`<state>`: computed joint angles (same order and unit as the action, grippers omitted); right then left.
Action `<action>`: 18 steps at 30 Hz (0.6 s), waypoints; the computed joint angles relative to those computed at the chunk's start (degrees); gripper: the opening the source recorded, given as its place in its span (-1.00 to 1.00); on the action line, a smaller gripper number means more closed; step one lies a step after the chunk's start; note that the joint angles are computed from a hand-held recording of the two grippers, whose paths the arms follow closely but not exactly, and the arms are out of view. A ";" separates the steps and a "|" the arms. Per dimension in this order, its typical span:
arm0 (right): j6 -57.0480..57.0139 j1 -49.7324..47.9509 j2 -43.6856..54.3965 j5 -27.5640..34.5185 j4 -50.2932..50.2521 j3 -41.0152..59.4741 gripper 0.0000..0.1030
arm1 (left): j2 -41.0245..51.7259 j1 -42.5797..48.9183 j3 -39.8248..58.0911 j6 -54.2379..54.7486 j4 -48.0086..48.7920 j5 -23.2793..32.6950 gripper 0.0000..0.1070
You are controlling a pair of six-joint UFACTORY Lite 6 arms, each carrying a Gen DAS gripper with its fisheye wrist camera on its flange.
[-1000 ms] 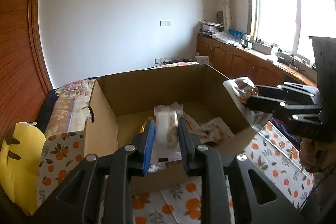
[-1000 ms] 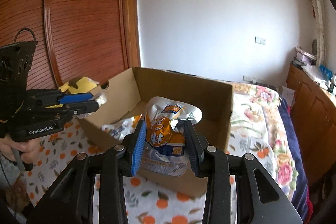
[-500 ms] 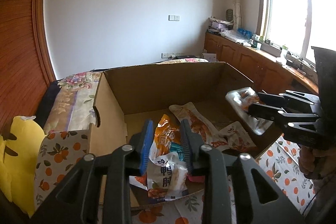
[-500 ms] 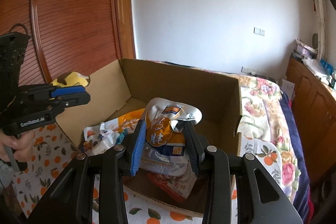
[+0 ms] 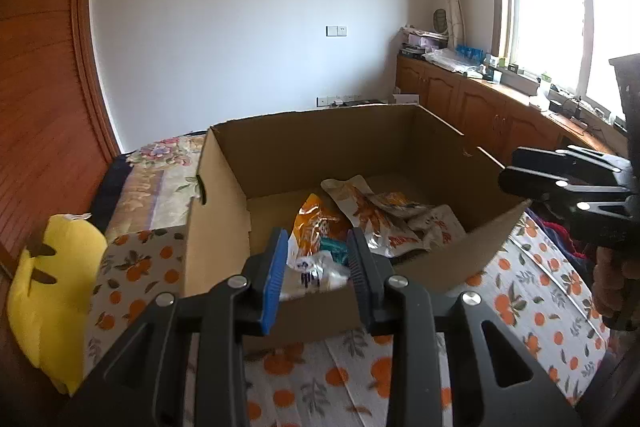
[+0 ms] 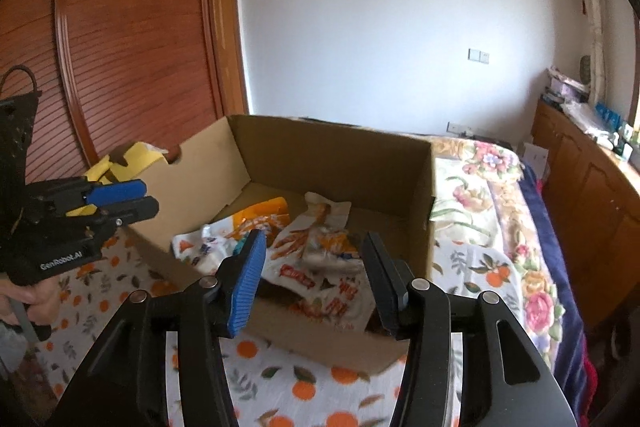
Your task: Organize snacks
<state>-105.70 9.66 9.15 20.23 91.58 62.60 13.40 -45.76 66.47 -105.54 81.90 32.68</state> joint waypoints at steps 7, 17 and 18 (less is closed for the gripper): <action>12.21 -0.85 -18.12 -0.17 -10.17 -12.50 -0.01 | -7.32 -10.26 -3.28 3.69 -7.45 11.55 -0.42; 37.95 0.42 -42.83 -1.43 -31.92 -27.91 0.14 | -10.56 -26.69 -3.65 0.26 -13.08 29.38 -0.18; 41.80 0.88 -45.80 -1.62 -35.31 -29.85 0.18 | -10.46 -28.29 -3.66 -0.47 -13.33 31.19 -0.13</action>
